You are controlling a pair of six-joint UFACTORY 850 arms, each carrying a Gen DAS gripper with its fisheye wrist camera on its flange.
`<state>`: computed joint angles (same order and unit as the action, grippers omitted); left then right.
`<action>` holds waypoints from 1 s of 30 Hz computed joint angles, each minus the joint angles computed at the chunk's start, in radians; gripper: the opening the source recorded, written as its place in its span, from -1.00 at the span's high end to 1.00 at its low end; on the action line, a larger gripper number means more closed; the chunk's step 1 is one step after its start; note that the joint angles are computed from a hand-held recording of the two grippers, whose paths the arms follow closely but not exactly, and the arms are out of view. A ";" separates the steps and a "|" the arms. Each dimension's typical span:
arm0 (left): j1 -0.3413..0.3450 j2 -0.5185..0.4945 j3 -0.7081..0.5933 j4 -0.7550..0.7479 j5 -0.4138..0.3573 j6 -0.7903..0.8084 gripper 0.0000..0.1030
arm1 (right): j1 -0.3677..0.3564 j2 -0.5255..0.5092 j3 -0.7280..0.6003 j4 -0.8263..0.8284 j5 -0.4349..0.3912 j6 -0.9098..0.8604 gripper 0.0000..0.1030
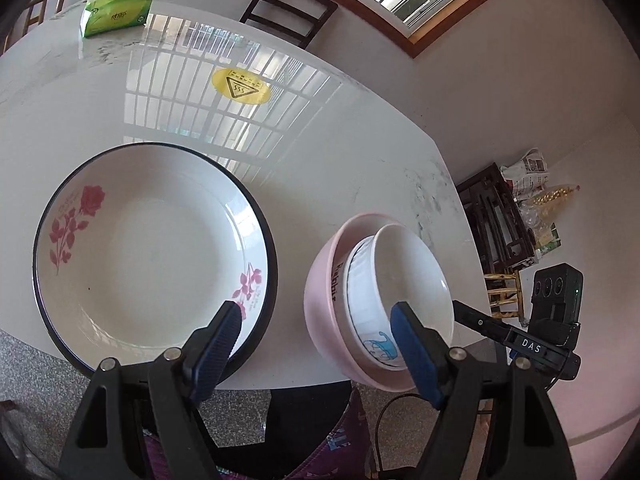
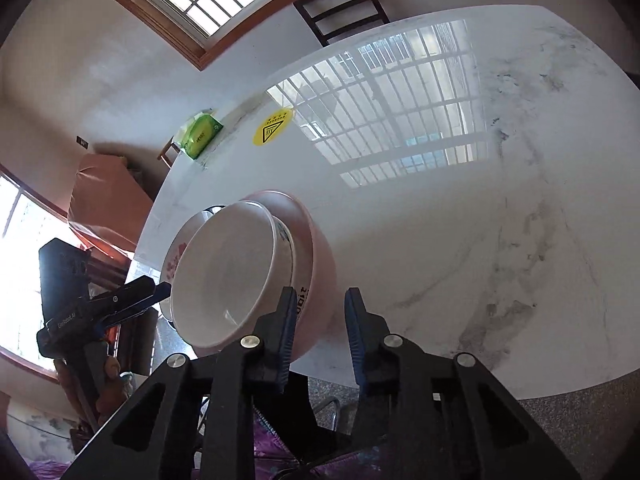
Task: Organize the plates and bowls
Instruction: 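Move both grippers to the pink bowl rim and close them, then lift the nested pink bowl stack and carry it over the plate stack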
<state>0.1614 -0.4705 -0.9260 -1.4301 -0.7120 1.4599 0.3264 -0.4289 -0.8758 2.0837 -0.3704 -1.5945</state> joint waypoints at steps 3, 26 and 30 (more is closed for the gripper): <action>-0.003 -0.027 -0.030 0.056 -0.018 -0.067 -0.37 | 0.000 -0.027 -0.044 -0.181 0.004 0.162 0.56; -0.109 -0.028 -0.076 0.375 0.236 -0.410 -0.13 | 0.031 -0.154 -0.279 -1.225 -0.007 1.161 0.64; -0.120 -0.016 -0.060 0.346 0.276 -0.406 -0.08 | 0.031 -0.163 -0.286 -1.251 -0.019 1.191 0.64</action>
